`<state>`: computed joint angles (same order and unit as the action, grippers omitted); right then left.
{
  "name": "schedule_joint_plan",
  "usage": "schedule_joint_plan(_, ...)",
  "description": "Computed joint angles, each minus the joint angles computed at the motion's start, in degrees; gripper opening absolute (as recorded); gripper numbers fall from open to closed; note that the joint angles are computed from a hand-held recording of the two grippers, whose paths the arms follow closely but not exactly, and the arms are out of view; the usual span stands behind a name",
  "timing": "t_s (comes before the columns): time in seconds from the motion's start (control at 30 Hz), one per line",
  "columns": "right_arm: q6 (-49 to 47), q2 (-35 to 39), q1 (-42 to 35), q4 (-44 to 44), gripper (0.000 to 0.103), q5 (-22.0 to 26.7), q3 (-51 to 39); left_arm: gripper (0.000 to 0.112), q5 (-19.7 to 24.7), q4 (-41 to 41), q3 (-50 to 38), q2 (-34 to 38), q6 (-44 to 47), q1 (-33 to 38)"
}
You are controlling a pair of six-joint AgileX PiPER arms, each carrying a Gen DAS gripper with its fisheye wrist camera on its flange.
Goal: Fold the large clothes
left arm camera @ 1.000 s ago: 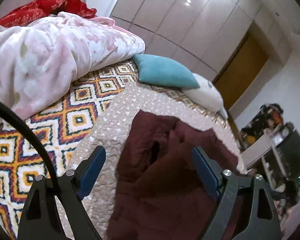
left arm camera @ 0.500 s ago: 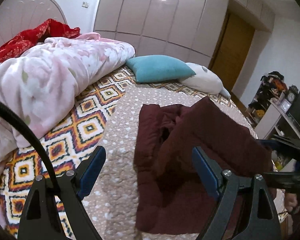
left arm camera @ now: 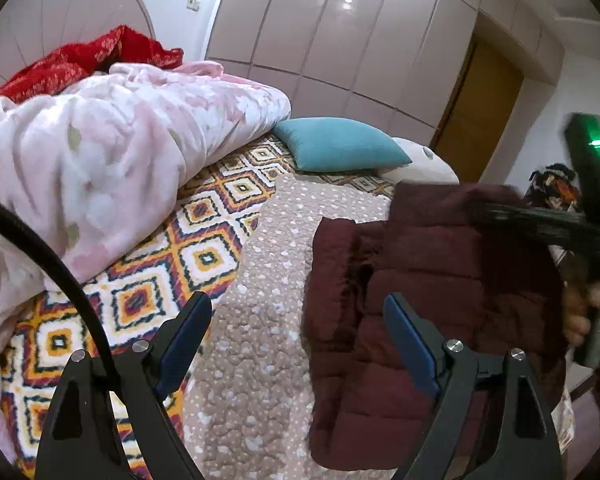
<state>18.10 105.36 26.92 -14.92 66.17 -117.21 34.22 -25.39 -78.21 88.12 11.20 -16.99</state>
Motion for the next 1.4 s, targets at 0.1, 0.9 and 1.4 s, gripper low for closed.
schedule_joint_plan(0.1, 0.89, 9.1, -3.2, -0.4, 0.008, 1.4, -5.43, 0.088, 0.8, -3.57, -2.51, 3.83, 0.92, 0.8)
schedule_joint_plan(0.9, -53.46, -35.15, -79.61, 51.79, 0.084, -0.65, 50.58, 0.093, 8.85, -4.0, -36.72, 34.76, -8.58, -6.92)
schedule_joint_plan(1.4, -58.87, -28.6, -60.5, 53.07, 0.084, -7.39, 52.11, 0.094, 12.62, -2.99, -40.69, 34.55, -10.43, -7.19)
